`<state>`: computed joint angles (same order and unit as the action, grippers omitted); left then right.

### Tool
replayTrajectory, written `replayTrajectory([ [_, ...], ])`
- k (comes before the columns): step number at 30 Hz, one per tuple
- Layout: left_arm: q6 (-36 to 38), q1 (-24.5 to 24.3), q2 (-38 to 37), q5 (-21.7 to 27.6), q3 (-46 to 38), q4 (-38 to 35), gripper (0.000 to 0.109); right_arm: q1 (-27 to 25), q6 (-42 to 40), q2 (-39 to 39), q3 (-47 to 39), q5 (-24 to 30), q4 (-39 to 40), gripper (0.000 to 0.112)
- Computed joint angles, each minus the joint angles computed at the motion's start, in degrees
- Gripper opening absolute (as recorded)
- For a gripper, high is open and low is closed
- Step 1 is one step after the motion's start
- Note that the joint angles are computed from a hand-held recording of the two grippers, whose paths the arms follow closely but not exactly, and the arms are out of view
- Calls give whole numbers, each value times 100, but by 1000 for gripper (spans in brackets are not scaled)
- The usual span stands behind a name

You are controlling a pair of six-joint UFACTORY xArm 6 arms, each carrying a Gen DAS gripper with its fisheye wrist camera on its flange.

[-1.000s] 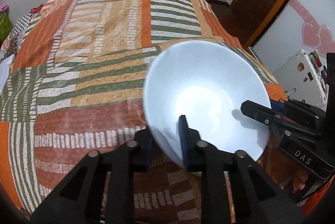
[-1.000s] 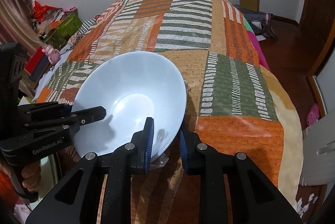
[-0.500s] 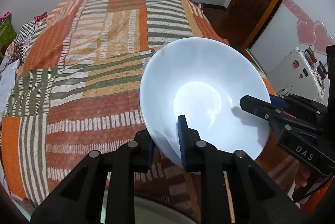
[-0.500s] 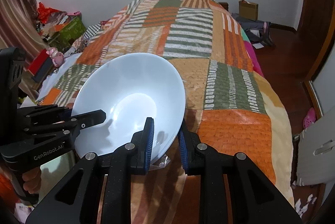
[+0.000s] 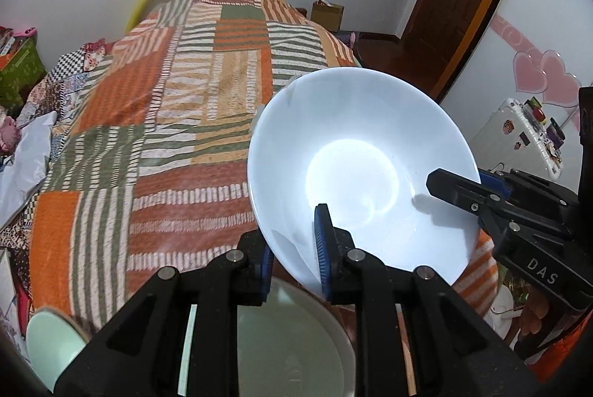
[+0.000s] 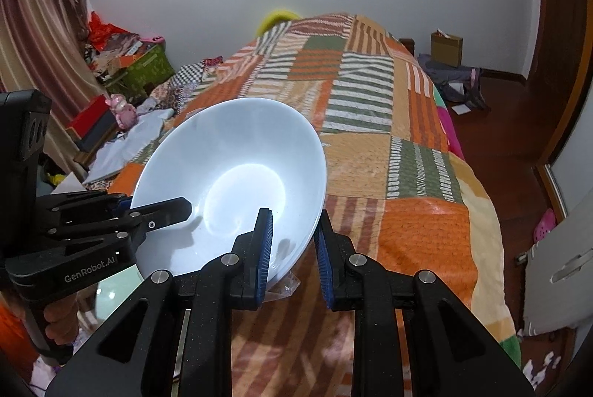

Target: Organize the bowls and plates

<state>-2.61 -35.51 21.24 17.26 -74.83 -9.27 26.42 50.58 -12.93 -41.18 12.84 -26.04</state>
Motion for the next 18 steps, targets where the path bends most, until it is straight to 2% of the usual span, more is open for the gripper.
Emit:
replayTrajectory([
  [7,-139,42,-749,-346,871,154,20,307,732,-138,-94,204,-670,21],
  [18,31,228,-1794,-828,2122,-155,20,848,1472,-24,-441,495,-1357,21],
])
